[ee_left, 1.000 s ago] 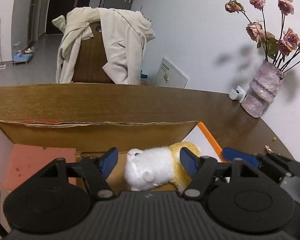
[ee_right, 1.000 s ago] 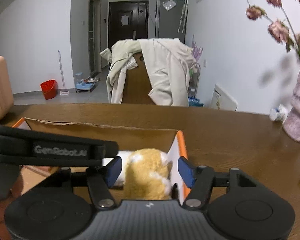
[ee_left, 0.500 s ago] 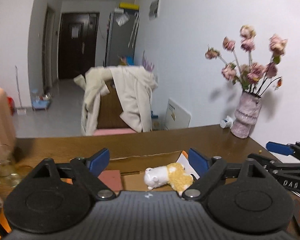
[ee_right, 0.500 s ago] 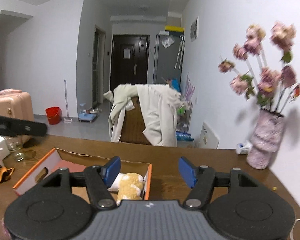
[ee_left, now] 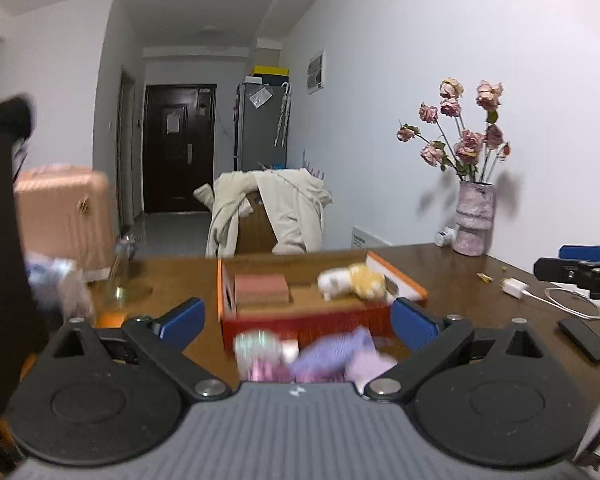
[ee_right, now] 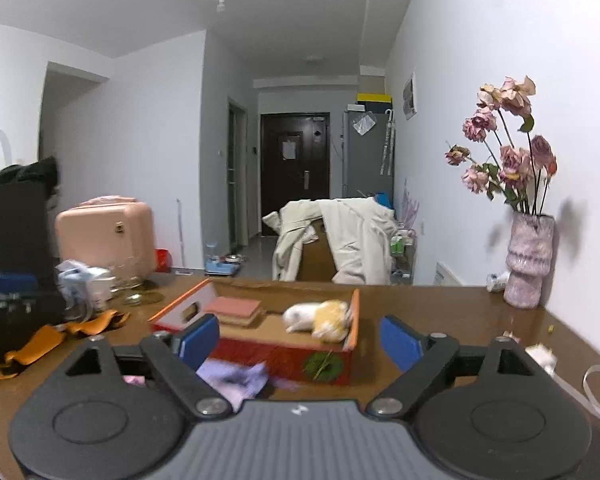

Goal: Organize soft objects

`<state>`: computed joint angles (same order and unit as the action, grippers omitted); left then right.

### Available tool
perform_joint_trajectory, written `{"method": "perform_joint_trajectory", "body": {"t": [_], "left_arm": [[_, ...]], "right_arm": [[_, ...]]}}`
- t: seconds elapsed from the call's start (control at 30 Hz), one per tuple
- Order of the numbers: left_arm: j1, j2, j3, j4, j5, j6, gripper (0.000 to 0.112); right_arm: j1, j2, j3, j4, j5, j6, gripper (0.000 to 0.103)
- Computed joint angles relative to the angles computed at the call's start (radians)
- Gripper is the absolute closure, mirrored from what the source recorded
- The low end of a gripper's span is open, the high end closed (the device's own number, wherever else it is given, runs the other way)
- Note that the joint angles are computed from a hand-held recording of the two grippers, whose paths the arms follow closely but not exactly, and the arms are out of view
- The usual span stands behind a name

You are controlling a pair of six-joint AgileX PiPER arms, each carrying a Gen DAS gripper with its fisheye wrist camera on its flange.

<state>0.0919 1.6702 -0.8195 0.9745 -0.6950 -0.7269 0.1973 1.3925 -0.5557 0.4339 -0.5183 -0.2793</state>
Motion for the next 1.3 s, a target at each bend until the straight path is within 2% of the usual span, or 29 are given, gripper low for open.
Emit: {"method": "perform_joint_trajectory", "body": {"t": [0.07,0.17,0.27,0.37,0.57,0.67,0.7,0.77,0.8,0.83,0.87,0.97,1.2,1.23,1.3], "left_arm": [[0.08,-0.031,0.119,0.012,-0.092,0.031,0.009],[0.17,-0.085,0.294,-0.066,-0.16,0.193,0.009],[0.246,-0.115,0.414,-0.118,-0.223,0.319,0.009],[0.275,-0.124,0.429,-0.093,-0.202,0.313,0.009],[0.206,-0.079,0.397,-0.159,-0.178,0.333,0.009],[0.159,-0.023,0.346,-0.15,-0.145,0.308,0.009],[0.14,0.0,0.318,-0.144,-0.132,0.288,0.009],[0.106,0.062,0.25,-0.112,-0.109,0.231,0.01],[0.088,0.092,0.212,-0.097,-0.092,0.2,0.011],[0.071,0.124,0.172,-0.076,-0.076,0.167,0.017],[0.057,0.154,0.132,-0.047,-0.06,0.132,0.03],[0.02,0.24,-0.005,0.087,-0.006,-0.029,0.047],[-0.026,0.43,-0.324,0.43,0.075,-0.489,0.069],[-0.03,0.453,-0.366,0.497,0.088,-0.572,0.076],[-0.015,0.489,-0.412,0.557,0.048,-0.654,0.078]], "right_arm": [[0.095,-0.023,0.098,0.104,-0.098,-0.022,0.015],[0.222,0.002,0.203,0.207,-0.218,0.009,0.015],[0.322,0.049,0.264,0.3,-0.271,0.019,0.015],[0.392,0.09,0.291,0.376,-0.308,0.025,0.015],[0.396,0.127,0.286,0.322,-0.334,0.089,0.016],[0.364,0.158,0.261,0.216,-0.318,0.145,0.018],[0.342,0.177,0.247,0.16,-0.307,0.185,0.02],[0.288,0.225,0.2,0.038,-0.26,0.287,0.034],[0.257,0.253,0.176,-0.041,-0.242,0.347,0.037],[0.24,0.284,0.149,-0.095,-0.229,0.393,0.041],[0.223,0.316,0.12,-0.142,-0.219,0.433,0.041],[0.185,0.407,0.031,-0.247,-0.189,0.531,0.046],[0.094,0.579,-0.193,-0.499,-0.11,0.797,0.061],[0.092,0.599,-0.225,-0.507,-0.092,0.807,0.063],[0.091,0.634,-0.275,-0.529,-0.067,0.834,0.067]]}}
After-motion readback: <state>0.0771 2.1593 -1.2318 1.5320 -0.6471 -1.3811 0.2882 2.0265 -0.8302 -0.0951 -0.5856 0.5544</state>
